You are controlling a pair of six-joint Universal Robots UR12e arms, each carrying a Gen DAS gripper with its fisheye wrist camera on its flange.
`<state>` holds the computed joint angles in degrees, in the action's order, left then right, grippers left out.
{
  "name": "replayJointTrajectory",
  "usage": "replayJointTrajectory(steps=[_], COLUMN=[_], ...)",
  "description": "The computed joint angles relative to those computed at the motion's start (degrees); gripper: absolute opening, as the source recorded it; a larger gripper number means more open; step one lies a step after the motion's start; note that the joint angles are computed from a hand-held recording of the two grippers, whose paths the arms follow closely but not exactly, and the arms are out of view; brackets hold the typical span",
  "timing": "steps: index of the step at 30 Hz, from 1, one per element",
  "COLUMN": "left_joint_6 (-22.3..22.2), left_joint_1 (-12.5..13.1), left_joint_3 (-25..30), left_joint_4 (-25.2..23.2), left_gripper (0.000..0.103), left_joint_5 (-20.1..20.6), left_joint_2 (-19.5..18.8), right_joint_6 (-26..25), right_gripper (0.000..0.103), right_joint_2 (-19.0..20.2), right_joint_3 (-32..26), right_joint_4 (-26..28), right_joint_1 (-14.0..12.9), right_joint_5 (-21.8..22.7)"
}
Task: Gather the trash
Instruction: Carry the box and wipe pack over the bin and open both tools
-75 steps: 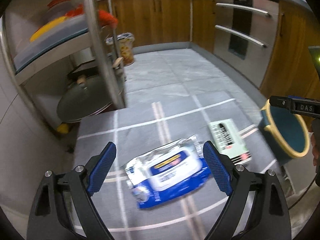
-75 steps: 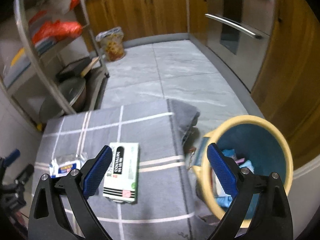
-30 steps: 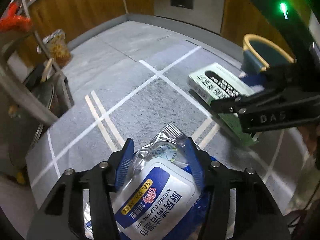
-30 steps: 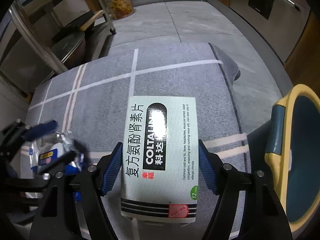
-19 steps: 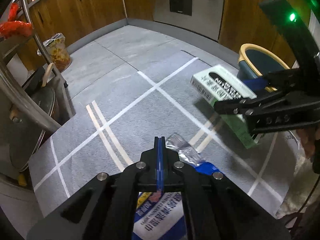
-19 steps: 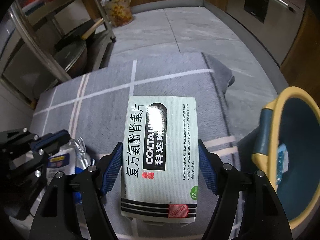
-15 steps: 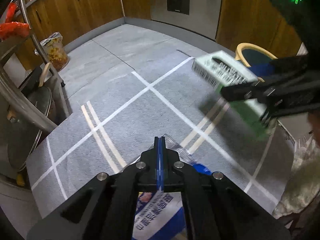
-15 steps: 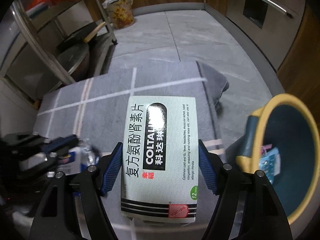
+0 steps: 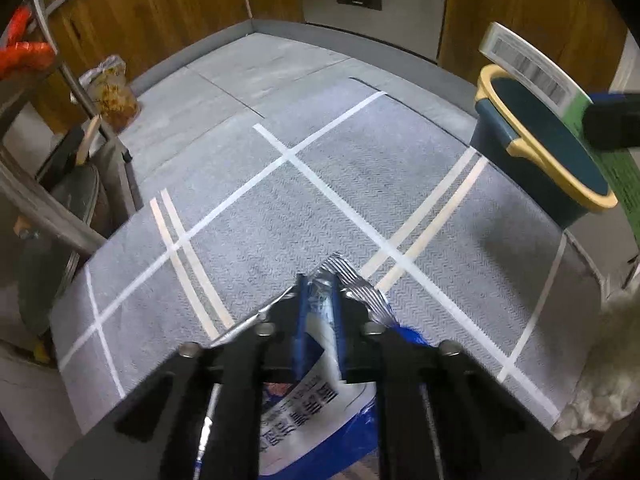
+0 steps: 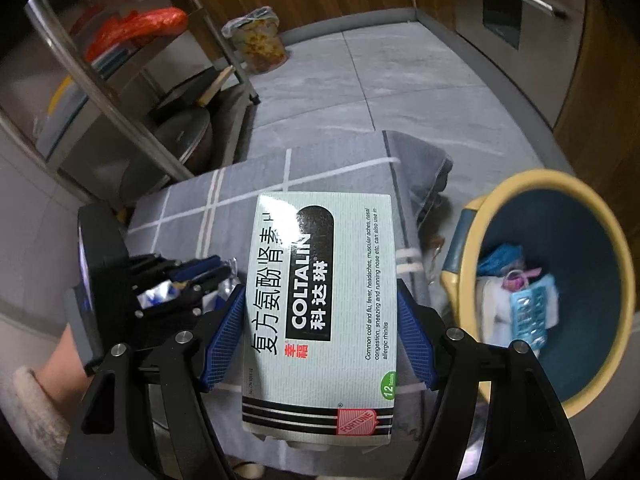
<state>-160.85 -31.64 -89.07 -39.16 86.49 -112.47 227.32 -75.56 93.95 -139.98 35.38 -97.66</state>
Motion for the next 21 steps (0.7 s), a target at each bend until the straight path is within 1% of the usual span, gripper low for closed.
replayJointTrajectory(steps=[3,6,7,10,11,12,13,14,15,16,17,18,20,21], left_joint_6=[0.25,0.58,0.60,1.10,1.34,1.12,-0.02,-0.88,-2.30,-3.88,-4.71,-5.77,-5.70,-4.46], left_joint_1=[0.12,-0.24,-0.13,0.01,-0.04,-0.19,-0.38,-0.54,-0.73,-0.87,-1.24,-1.89,-2.87,-3.75], left_joint_3=[-0.33,-0.63,-0.65,0.10,-0.10,-0.10,-0.06,-0.32,-0.84,-1.52,-2.11,-2.85,-4.74,-5.94], left_joint_4=[0.51,1.56,1.45,-1.82,-1.66,-2.01,-2.79,-2.52,-1.91,-1.53,-0.66,0.62,2.15,3.36], left_gripper=[0.000,0.000,0.000,0.001,0.004,0.017,0.036,0.044,0.048,0.048,0.048,0.050,0.051,0.051], left_joint_5=[-2.04,-1.45,-2.47,-4.29,-4.08,-3.40,-2.39,-1.72,-0.80,-0.66,0.64,2.98,4.64,6.94], left_joint_2=[0.50,0.92,1.12,1.13,1.18,1.15,1.12,1.22,1.52,1.93,2.20,2.47,3.36,3.76], right_joint_6=[-0.24,0.33,0.07,-0.46,-0.19,-0.05,-0.07,-0.21,-0.31,-0.20,0.02,0.16,0.29,0.26], right_gripper=[0.072,0.072,0.072,0.072,0.072,0.072,0.072,0.072,0.072,0.072,0.072,0.072,0.072,0.072], right_joint_2=[-0.17,-0.58,-0.65,-0.87,-0.96,-1.03,-1.05,-1.06,-1.04,-1.00,-0.98,-0.95,-0.79,-0.72], right_joint_3=[0.23,0.85,0.93,1.20,1.38,1.50,1.53,1.52,1.52,1.51,1.54,1.62,1.47,1.40], right_joint_4=[-0.68,-2.11,-2.20,-2.24,-2.40,-2.56,-2.61,-2.67,-2.78,-2.94,-3.21,-3.52,-3.88,-4.15], right_joint_1=[-0.11,-0.23,-0.15,-0.12,-0.26,-0.34,-0.35,-0.37,-0.41,-0.47,-0.53,-0.58,-0.58,-0.55], right_joint_5=[-0.86,-0.96,-1.36,-1.71,-1.27,-1.08,-1.15,-1.30,-1.31,-1.24,-1.08,-0.89,-0.61,-0.44])
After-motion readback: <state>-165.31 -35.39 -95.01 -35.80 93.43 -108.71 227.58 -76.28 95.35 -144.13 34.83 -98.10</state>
